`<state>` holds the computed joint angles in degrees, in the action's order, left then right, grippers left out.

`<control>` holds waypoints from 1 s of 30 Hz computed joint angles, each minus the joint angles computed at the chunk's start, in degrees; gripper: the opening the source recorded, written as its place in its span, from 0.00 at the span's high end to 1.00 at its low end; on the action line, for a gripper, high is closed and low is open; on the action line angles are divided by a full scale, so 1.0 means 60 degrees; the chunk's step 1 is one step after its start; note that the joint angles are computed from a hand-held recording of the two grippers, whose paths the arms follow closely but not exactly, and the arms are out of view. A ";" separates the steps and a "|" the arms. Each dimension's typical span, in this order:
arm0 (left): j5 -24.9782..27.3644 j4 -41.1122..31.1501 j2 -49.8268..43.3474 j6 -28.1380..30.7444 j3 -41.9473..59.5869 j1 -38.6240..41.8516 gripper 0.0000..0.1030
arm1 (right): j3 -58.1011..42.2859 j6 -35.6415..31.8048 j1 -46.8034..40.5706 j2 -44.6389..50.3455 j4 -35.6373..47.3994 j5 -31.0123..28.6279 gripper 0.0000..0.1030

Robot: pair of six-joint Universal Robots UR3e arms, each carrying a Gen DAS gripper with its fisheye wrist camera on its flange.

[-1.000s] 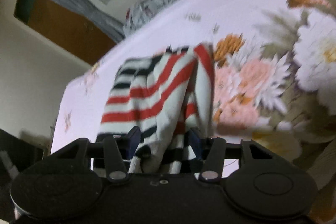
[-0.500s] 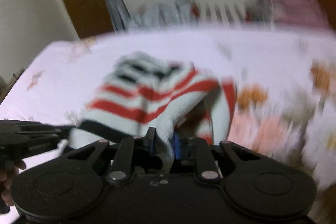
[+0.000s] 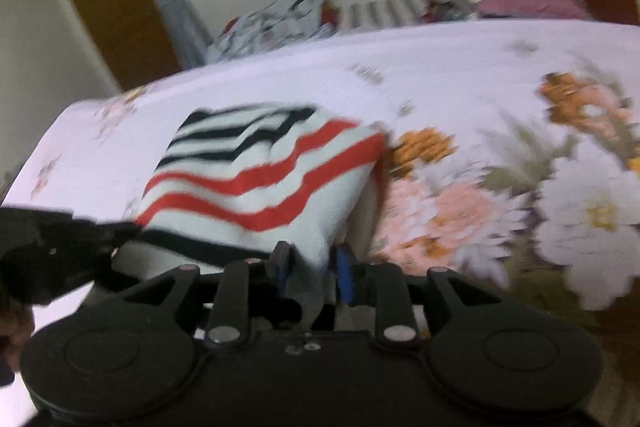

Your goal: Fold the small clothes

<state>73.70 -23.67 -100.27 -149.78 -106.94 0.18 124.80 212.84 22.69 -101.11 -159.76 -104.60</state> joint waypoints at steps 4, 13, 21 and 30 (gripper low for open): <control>-0.1047 -0.0229 0.1729 0.0360 -0.1524 0.0840 0.93 | -0.0219 -0.0030 0.0865 -0.0758 0.0908 -0.0416 0.78; -0.0281 0.0672 0.1823 0.0873 -0.2520 0.0392 0.93 | 0.0015 0.0055 0.0535 0.0076 0.1358 0.0586 0.94; -0.1042 0.0191 0.1383 0.0439 -0.1120 0.0662 0.93 | 0.0535 -0.0055 -0.1567 -0.1325 0.0067 0.1912 0.56; -0.0511 -0.0968 -0.1716 -0.1012 0.2397 -0.0219 0.93 | -0.0394 -0.0109 -0.3785 0.1465 -0.0843 0.4475 0.63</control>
<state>70.63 -29.47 -110.56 -155.85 -92.56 -1.13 122.43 212.18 -0.02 -92.32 -164.82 -77.75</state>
